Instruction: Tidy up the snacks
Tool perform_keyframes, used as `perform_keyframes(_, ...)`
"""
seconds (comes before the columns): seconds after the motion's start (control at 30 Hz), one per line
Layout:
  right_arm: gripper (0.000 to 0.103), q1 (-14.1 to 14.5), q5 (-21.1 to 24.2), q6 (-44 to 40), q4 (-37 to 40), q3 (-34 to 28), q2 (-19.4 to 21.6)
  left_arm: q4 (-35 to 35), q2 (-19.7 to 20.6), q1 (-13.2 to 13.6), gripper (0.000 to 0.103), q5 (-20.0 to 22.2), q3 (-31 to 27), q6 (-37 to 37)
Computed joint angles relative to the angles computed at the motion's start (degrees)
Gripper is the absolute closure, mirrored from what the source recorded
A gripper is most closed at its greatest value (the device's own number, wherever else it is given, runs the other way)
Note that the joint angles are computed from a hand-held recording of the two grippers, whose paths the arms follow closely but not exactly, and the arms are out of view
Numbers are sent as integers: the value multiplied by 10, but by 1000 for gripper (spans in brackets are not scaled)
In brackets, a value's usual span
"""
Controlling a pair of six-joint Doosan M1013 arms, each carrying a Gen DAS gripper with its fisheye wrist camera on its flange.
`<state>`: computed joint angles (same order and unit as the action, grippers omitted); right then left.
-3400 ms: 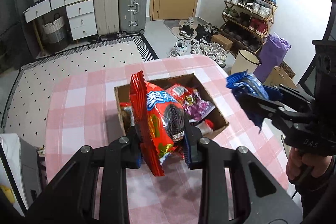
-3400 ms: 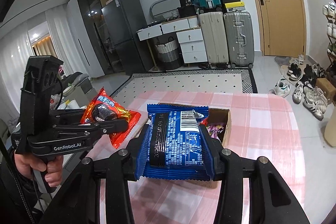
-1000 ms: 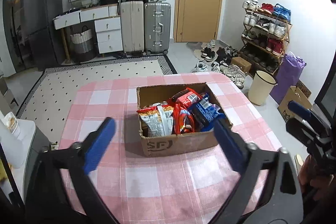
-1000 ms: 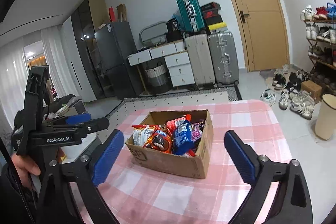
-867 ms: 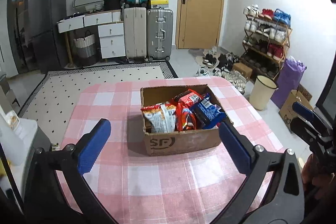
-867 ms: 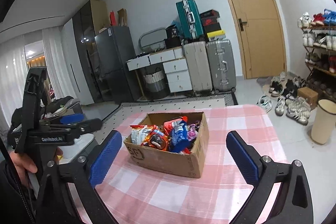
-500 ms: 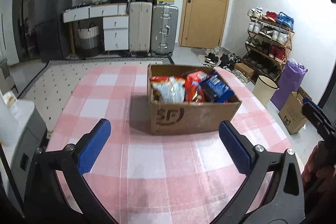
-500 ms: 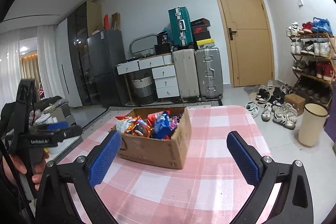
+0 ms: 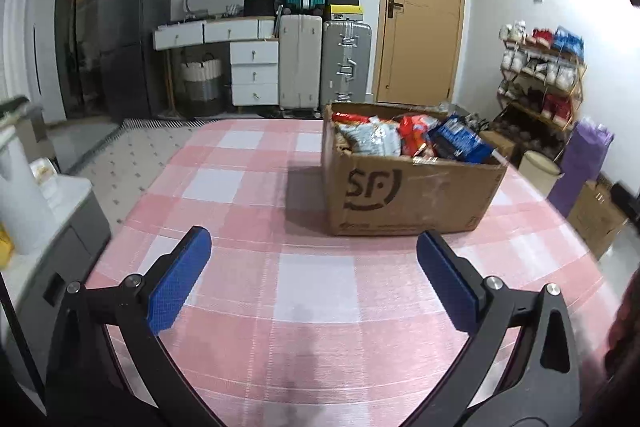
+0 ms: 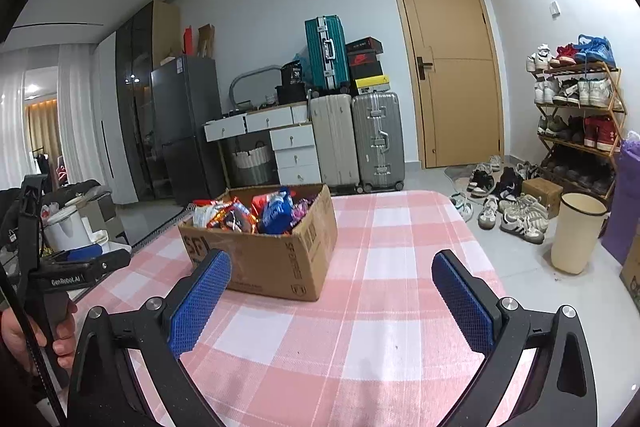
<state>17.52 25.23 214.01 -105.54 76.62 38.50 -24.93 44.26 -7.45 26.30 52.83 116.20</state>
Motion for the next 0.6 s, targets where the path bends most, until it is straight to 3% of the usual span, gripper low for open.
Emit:
perform_keyframes(0.23, 1, 4, 2, 13, -21, 2, 5, -28, 1, -1, 0, -53, 30, 37)
perform_keyframes(0.4, 1, 4, 0, 27, -37, 0, 13, -121, -1, 1, 0, -91, 46, 120)
perform_keyframes(0.6, 1, 4, -11, 1, -10, -4, 18, -281, -16, 0, 0, -132, 79, 294)
